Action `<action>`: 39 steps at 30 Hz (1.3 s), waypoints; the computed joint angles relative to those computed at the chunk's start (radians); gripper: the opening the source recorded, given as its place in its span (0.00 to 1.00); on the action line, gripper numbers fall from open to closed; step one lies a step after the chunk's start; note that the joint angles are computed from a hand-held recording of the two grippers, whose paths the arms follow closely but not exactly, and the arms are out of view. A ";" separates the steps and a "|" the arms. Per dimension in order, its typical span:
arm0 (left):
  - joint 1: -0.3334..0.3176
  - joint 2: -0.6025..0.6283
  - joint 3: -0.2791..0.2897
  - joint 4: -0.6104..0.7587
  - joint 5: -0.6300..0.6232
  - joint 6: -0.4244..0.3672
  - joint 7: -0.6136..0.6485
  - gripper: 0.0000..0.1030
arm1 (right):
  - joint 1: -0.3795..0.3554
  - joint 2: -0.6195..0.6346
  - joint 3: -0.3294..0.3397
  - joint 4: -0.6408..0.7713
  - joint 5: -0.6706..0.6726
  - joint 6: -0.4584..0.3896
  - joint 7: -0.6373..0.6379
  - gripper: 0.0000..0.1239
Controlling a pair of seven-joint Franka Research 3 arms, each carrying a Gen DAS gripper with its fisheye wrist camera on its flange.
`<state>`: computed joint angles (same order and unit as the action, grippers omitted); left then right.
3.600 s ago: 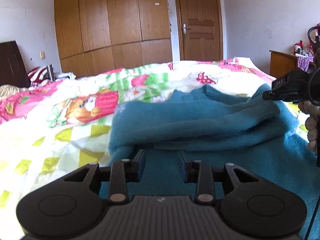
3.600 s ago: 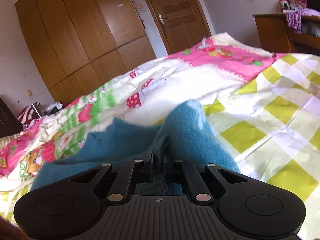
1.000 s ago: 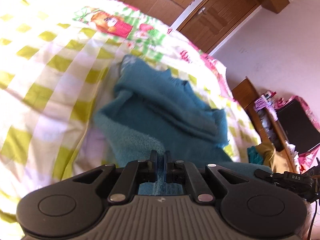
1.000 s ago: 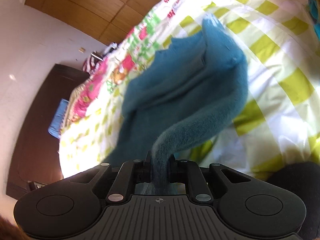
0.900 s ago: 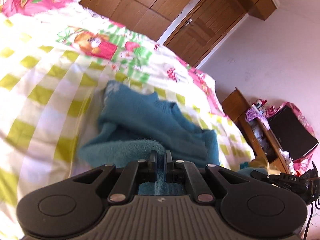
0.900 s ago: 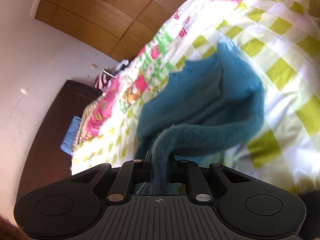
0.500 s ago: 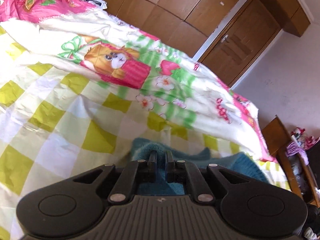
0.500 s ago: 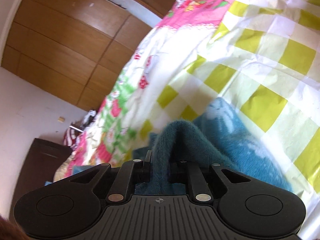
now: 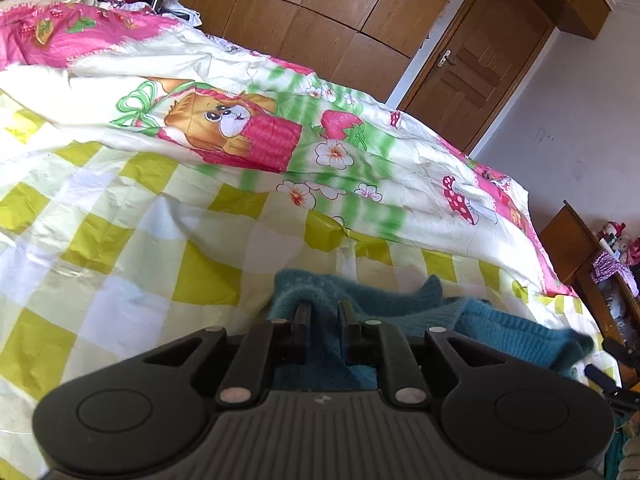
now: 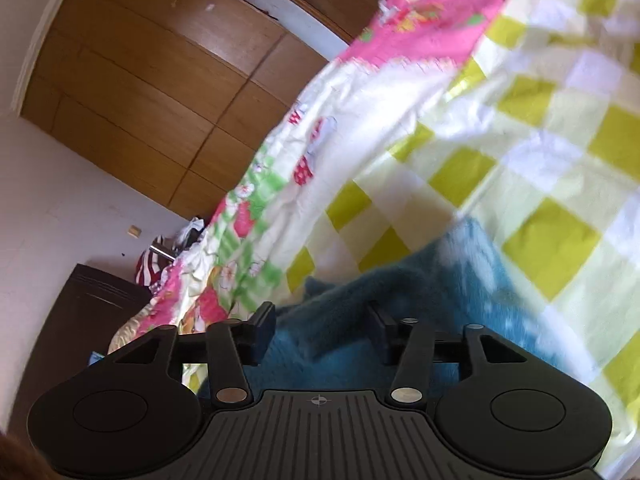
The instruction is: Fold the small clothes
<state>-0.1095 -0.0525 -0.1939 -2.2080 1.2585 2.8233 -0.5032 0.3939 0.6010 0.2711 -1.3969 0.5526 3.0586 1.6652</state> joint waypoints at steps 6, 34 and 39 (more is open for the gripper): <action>0.019 -0.068 -0.006 -0.055 -0.002 -0.055 -0.104 0.44 | 0.269 -0.065 -0.365 -0.098 -0.292 -0.020 0.152 0.51; -0.035 -0.102 -0.083 -0.184 -0.315 -0.057 0.215 0.38 | 0.105 -0.178 -0.202 -0.310 -0.318 -0.158 0.154 0.13; -0.063 -0.163 -0.120 -0.166 -0.320 -0.217 0.309 0.38 | 0.200 -0.253 -0.306 -0.392 -0.472 -0.080 0.261 0.19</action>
<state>-0.1721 -0.2151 -0.3137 -2.3743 0.9386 2.6065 -0.1937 0.5937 0.3475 -0.0352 -1.7884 0.0807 2.9782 1.9260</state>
